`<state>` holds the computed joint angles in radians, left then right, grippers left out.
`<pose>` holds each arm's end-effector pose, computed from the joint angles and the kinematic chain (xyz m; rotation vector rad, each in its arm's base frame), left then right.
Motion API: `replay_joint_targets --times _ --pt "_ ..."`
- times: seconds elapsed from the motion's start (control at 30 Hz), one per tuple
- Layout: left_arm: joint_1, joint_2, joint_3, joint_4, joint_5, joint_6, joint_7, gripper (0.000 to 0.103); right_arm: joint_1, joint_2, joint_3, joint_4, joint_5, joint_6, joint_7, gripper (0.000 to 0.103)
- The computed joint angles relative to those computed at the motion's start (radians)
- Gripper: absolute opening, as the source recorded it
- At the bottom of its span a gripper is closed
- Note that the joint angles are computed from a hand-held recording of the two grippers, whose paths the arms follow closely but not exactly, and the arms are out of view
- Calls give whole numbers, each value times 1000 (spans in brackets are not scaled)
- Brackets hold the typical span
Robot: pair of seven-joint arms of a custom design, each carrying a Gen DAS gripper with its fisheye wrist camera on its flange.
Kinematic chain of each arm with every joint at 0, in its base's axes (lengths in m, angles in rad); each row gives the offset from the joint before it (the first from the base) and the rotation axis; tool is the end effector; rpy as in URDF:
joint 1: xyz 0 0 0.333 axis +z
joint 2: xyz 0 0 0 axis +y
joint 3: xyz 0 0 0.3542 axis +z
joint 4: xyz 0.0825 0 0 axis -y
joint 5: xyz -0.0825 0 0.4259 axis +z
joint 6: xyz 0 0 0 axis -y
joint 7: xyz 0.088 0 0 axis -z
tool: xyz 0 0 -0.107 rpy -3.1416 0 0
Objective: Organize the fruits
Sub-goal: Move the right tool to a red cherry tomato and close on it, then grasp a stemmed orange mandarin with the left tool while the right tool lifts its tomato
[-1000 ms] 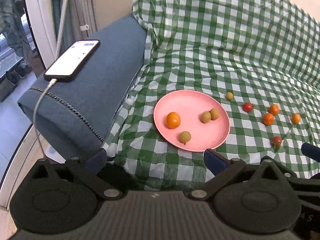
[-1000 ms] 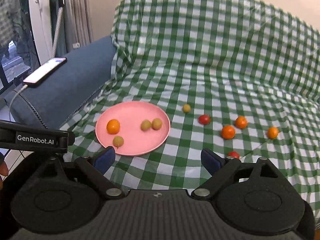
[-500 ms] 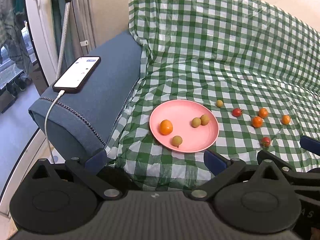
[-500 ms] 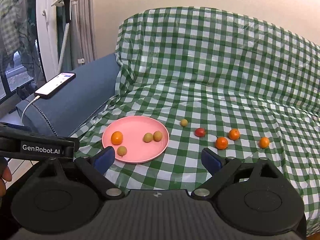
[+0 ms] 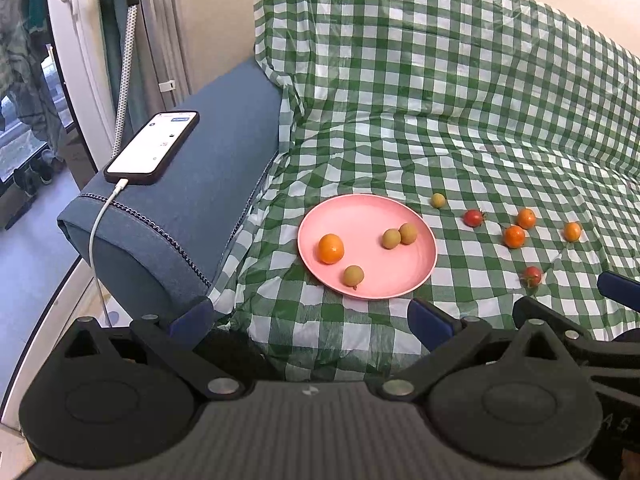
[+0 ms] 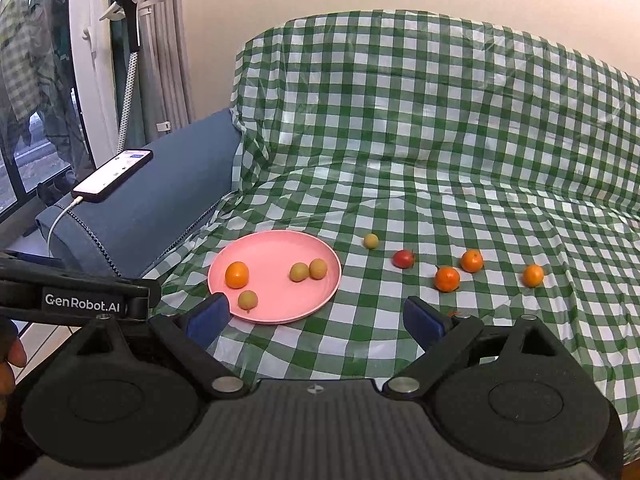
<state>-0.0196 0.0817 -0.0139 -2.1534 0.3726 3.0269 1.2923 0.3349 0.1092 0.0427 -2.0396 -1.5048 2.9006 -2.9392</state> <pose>0.6308 -0.0483 0.4651 -1.6369 1.8226 -0.6741 0.5631 0.2869 0.4479 -1.5750 1.6126 -0.7704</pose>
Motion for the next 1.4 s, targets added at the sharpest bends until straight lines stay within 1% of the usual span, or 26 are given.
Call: replay_joint_targets --times 0.1,0.2,0.37,0.43,0.53,0.6,0.67,0.77,0.8,0.83,0.87,0.9,0.93,1.0,1.07,1.13,1.2,1.27,1.3,1.33,1.37,1.4 --pt "-2 9 -1 12 2 -22 6 103 -3 11 -2 2 17 14 4 94" --pt "-5 22 -2 30 -3 -55 13 103 -7 25 -9 3 65 36 -5 94" --pt "-18 58 7 83 13 -113 -3 103 -23 69 -44 14 143 78 9 97" --pt "-29 78 13 113 23 -142 -22 103 -25 98 -65 28 169 55 10 99" --pt "-40 115 12 167 19 -197 -28 103 -13 161 -103 75 122 -23 30 100" --pt "-46 144 7 212 0 -243 -19 103 -18 212 -127 107 76 -34 37 100" --pt "-57 170 6 252 -12 -282 -17 103 -33 276 -141 153 85 -27 -20 99" --pt "-83 212 17 312 4 -325 -39 103 -26 353 -176 215 55 -17 -73 92" --pt "-93 229 20 335 13 -338 -46 103 -27 373 -182 230 58 -15 -99 84" --pt "-103 247 24 359 23 -354 -52 103 -24 392 -191 244 59 -15 -115 73" --pt "-113 265 27 384 31 -371 -56 103 -24 407 -195 253 73 -14 -132 69" --pt "-122 287 28 414 36 -391 -57 103 -41 423 -184 261 136 -1 -185 63" --pt "-129 304 29 435 38 -403 -58 103 -58 432 -176 261 196 22 -226 60" --pt "-141 341 27 485 32 -425 -56 103 -74 452 -172 267 272 61 -262 56" --pt "-152 378 24 534 18 -441 -53 103 -78 472 -171 281 328 72 -311 53" --pt "-162 420 18 588 0 -452 -41 103 -82 488 -170 290 379 87 -361 36" --pt "-173 460 11 642 -20 -460 -22 103 -64 494 -182 299 420 66 -391 36" --pt "-178 516 -7 717 -56 -479 19 103 -44 492 -218 299 453 64 -372 35" --pt "-180 551 -19 766 -78 -492 46 103 -10 484 -268 290 442 68 -316 35" --pt "-185 587 -28 817 -100 -506 68 103 33 482 -330 289 427 58 -243 35" --pt "-190 632 -40 881 -125 -530 93 103 66 480 -374 288 414 37 -176 35" --pt "-197 674 -50 944 -149 -557 115 103 78 476 -394 283 414 9 -129 34"
